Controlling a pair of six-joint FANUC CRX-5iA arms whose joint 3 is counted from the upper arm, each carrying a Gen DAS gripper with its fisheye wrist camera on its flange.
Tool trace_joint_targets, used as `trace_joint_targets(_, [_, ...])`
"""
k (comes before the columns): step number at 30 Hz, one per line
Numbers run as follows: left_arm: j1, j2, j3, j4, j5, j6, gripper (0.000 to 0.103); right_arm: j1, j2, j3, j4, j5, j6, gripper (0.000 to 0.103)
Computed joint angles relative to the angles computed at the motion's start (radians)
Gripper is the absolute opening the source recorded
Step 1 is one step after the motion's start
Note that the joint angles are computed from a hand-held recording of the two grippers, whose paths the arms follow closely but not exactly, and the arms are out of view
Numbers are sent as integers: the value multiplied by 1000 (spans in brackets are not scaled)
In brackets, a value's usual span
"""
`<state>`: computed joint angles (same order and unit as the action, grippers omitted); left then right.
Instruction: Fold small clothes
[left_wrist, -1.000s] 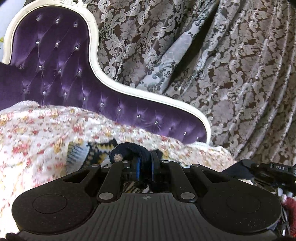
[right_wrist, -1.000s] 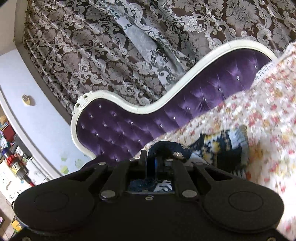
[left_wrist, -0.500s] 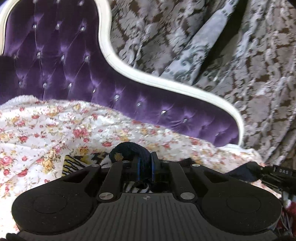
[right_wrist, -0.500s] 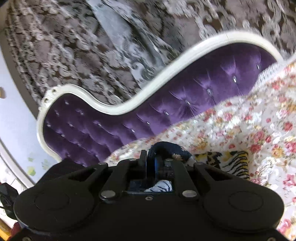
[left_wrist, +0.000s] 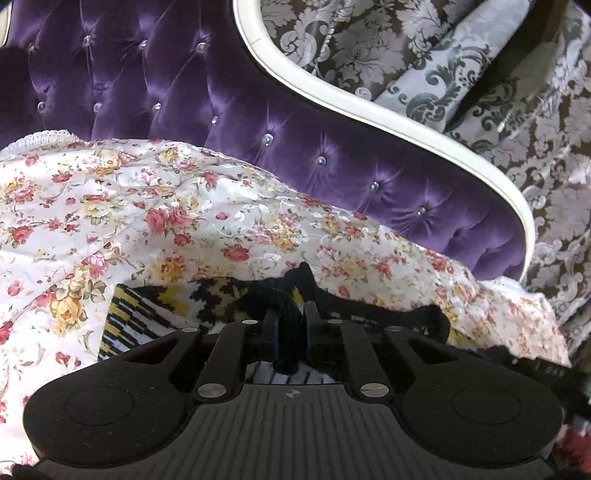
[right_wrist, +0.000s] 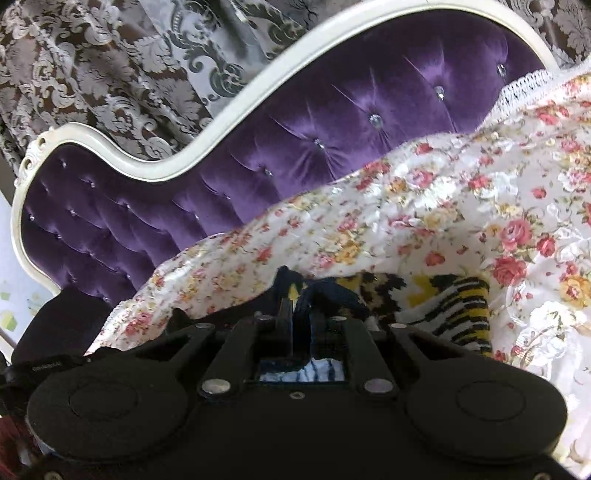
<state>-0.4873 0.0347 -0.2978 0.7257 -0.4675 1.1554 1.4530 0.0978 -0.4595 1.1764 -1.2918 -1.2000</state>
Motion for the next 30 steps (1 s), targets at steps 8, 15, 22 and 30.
trace_joint_targets(8, [-2,-58,-43,75,58,-50,37,36,28,41,-4,-123,22,83])
trace_joint_targets(15, [-5,-157,-79,78,39,-106,55,102,44,111,-25,-227,97,83])
trace_joint_targets(22, [-3,-269,-122,57,-17,-141,74,176,63,179,-63,-286,110,93])
trace_joint_targets(30, [-17,-327,-154,-71,-63,-99,86,224,110,255,-143,-290,174,103])
